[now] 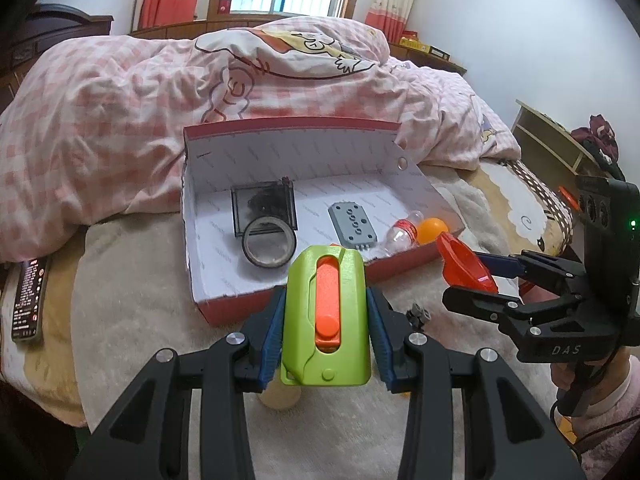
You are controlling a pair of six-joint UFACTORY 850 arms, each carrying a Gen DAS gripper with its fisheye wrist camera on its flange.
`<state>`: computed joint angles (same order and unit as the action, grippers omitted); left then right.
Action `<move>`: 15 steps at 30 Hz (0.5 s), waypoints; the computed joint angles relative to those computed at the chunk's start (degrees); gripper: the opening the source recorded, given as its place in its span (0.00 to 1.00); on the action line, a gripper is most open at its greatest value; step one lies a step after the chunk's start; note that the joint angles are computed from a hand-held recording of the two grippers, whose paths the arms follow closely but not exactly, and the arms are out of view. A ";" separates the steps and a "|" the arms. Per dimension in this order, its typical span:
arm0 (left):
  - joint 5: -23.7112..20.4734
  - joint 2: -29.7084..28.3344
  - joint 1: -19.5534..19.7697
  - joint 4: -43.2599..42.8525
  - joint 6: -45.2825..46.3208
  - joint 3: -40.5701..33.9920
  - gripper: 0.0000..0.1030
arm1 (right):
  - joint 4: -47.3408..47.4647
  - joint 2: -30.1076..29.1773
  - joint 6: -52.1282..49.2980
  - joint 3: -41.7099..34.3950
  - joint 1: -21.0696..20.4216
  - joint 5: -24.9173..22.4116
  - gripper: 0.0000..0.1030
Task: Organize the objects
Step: 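Carry the green toy and orange funnel over the shoebox with both grippers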
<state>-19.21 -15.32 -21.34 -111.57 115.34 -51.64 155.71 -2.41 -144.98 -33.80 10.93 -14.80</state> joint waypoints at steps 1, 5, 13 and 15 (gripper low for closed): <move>0.24 -0.32 0.08 0.18 -0.15 -0.47 0.38 | -1.52 -0.26 1.48 -0.30 -0.16 -0.04 0.68; 0.33 -1.38 0.47 2.43 -2.26 -2.00 0.38 | -4.76 -1.45 4.02 -1.85 -0.75 0.26 0.68; 1.80 -3.42 0.52 3.47 -3.17 -5.12 0.38 | -7.15 -3.24 4.73 -4.50 -1.24 1.38 0.68; 2.49 -4.13 0.37 4.38 -3.73 -6.33 0.38 | -7.03 -3.57 4.15 -5.43 -1.67 1.87 0.68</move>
<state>-16.73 -19.45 -20.96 -107.19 111.61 -57.97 148.68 -5.98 -140.83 -39.23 9.26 -12.93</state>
